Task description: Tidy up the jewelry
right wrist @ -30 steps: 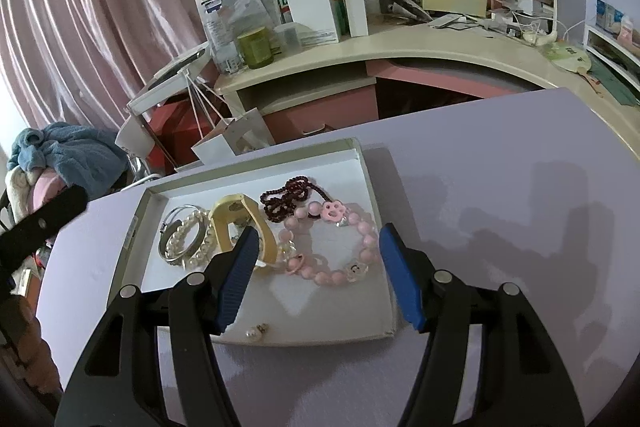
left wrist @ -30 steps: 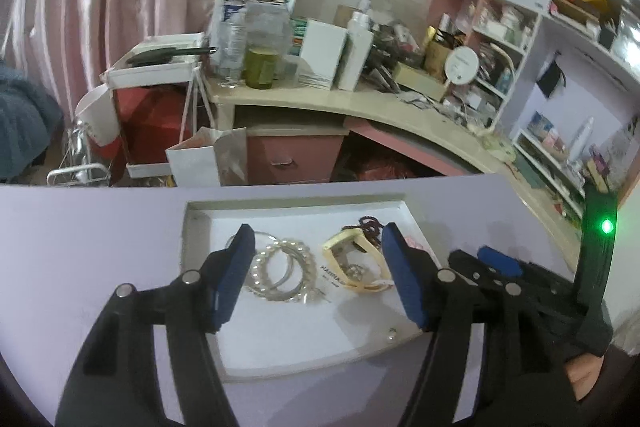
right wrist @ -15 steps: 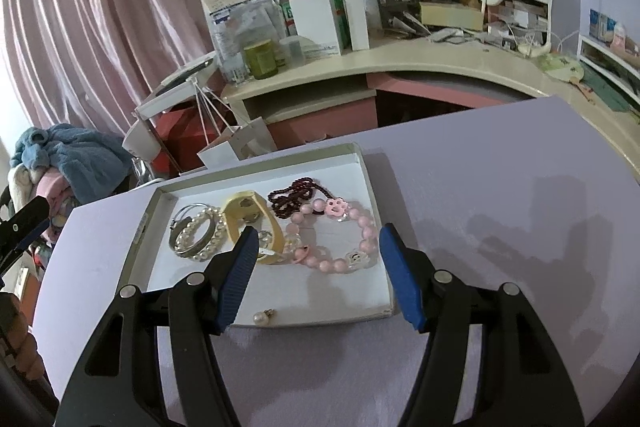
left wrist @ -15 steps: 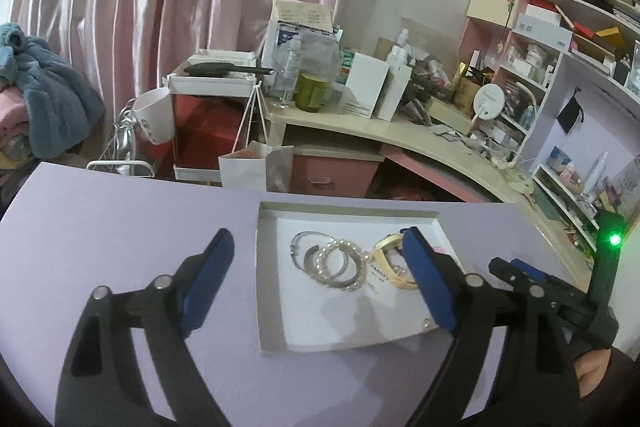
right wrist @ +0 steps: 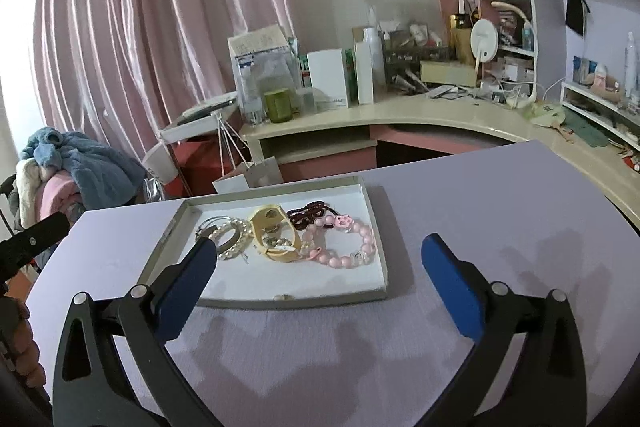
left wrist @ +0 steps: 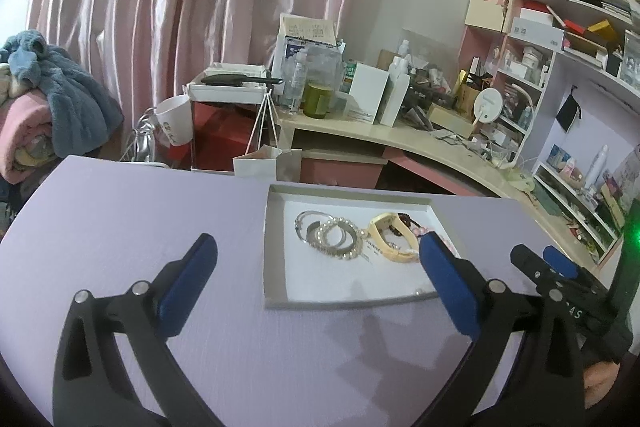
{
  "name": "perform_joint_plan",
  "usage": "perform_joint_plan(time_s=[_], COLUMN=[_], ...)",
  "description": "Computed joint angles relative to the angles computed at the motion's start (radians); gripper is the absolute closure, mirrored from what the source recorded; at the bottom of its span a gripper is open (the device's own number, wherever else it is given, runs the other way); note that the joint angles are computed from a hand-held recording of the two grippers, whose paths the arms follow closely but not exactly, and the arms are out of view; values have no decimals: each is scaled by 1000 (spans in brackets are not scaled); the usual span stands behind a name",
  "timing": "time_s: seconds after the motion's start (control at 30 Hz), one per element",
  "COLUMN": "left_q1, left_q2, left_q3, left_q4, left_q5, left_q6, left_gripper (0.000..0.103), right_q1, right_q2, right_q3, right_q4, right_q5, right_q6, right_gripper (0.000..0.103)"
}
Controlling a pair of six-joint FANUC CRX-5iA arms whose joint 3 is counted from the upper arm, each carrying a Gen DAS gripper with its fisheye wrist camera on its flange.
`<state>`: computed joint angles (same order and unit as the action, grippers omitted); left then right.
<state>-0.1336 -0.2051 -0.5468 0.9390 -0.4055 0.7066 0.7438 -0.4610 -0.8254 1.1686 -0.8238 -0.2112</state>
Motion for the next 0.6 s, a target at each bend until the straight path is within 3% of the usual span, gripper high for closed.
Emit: perform_joint_plan(time_s=[0.3,0.6], left_q1=[12,-37], left_q2=[-116,-172], left_q3=[-104,-199], left_q4=[-12,69], left_q5=[0,93], left_q6=[36,-46], left_gripper=[2,2], right_q1=[144,202], right_q2=[-56,-76], right_q3=[-22,-82], right_q4=[-36,56], right_q5=[-114,-156], right_q6=[-16,-87], right_gripper=[1,1])
